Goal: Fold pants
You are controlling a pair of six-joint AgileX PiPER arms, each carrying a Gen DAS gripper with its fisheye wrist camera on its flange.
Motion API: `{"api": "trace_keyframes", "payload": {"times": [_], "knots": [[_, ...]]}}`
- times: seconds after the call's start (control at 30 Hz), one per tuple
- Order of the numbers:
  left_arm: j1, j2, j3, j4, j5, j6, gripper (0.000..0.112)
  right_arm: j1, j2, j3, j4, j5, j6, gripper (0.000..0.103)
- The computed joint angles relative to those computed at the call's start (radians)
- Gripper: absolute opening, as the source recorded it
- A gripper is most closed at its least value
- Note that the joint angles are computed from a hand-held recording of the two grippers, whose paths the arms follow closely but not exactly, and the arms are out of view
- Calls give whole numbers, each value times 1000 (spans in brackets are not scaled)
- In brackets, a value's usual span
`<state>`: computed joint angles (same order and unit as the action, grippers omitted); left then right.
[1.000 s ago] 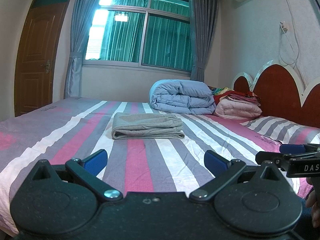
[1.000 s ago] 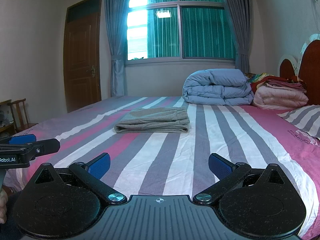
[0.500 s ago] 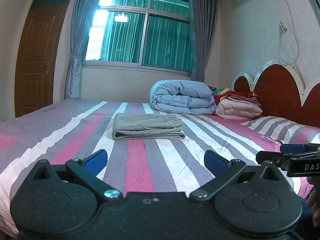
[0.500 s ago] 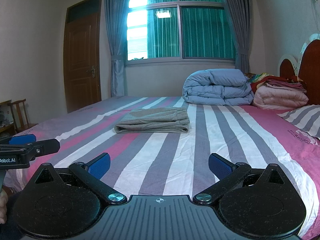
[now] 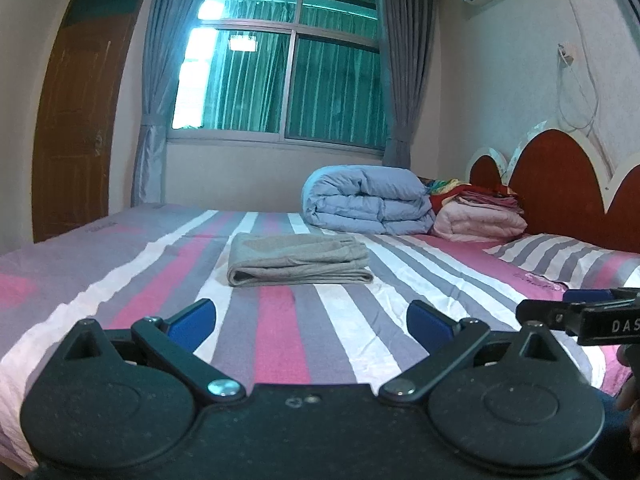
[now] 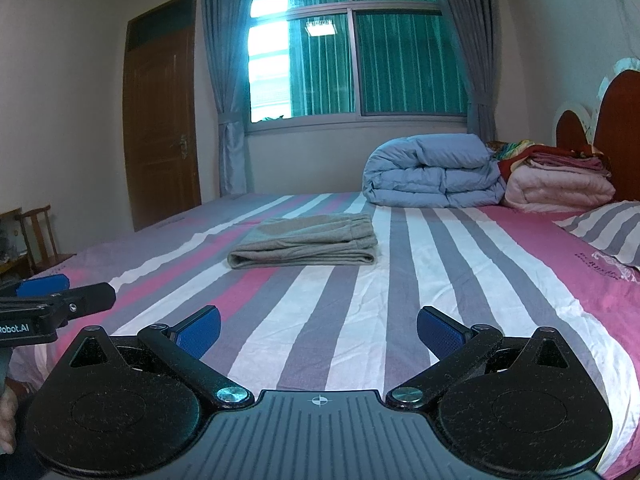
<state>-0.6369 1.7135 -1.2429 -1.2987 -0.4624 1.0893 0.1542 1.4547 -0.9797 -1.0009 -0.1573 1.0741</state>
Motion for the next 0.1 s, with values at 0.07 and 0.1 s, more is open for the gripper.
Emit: {"api": "trace_keyframes", "payload": {"times": [0.07, 0.1], "knots": [[2, 0, 0, 5, 5, 3, 94, -2, 0, 0, 1, -3, 2, 103], [5, 1, -3, -2, 16, 12, 94, 2, 0, 2, 25, 0, -18, 103]]}}
